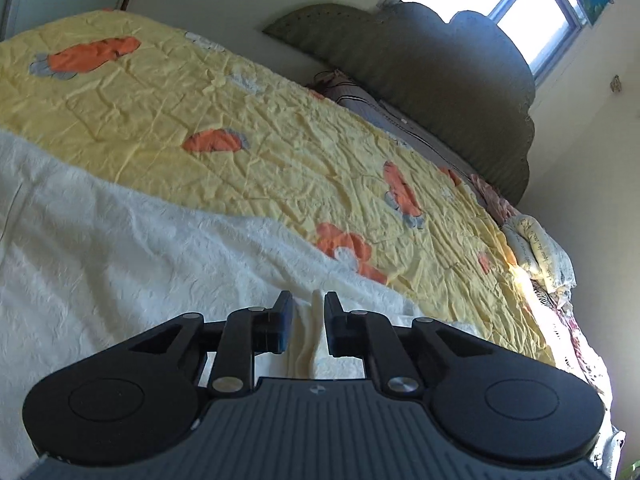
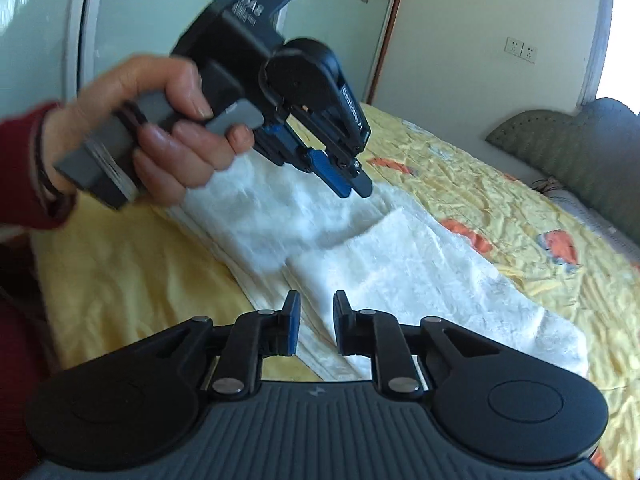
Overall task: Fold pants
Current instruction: 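Open both grippers to release the folded edge onto the pants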
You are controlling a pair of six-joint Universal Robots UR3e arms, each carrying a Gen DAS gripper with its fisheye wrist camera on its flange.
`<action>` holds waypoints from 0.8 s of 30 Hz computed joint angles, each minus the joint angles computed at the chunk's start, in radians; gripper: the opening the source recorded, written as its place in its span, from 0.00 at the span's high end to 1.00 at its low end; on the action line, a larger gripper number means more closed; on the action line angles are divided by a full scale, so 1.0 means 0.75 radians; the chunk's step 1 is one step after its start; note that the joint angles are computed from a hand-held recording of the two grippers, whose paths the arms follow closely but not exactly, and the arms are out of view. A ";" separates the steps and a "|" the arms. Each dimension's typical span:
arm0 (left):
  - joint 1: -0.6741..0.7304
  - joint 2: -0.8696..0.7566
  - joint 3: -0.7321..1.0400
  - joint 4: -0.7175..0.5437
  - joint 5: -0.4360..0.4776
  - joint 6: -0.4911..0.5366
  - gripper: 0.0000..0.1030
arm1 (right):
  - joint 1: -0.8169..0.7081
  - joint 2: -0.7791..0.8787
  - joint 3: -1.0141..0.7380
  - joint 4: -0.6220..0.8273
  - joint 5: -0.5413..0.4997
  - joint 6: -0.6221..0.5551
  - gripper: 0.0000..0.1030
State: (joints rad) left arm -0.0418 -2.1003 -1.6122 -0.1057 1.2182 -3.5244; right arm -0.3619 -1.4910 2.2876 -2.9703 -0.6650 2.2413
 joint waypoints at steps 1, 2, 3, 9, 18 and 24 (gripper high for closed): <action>-0.005 -0.021 0.074 -0.078 -0.036 0.042 0.71 | -0.027 0.043 -0.023 -0.030 0.068 0.064 0.62; -0.014 -0.058 0.170 -0.177 -0.089 0.094 0.66 | -0.021 0.117 -0.044 -0.172 0.068 0.203 0.60; -0.027 -0.103 0.254 -0.253 -0.130 0.137 0.65 | 0.014 0.170 -0.066 -0.287 -0.001 0.322 0.60; -0.186 -0.359 0.589 -0.466 0.175 0.199 0.73 | 0.164 0.328 -0.214 -0.241 -0.247 0.531 0.60; -0.253 -0.324 0.518 -0.331 0.410 0.284 0.61 | 0.142 0.359 -0.199 -0.343 -0.325 0.655 0.59; -0.299 -0.243 0.297 -0.093 0.685 0.347 0.33 | 0.139 0.426 -0.189 -0.663 -0.369 0.921 0.45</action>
State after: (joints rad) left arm -0.2662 -2.2826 -1.3894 -0.1756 1.7319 -3.2638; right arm -0.2573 -1.1717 2.1458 -3.4678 -0.9416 2.9324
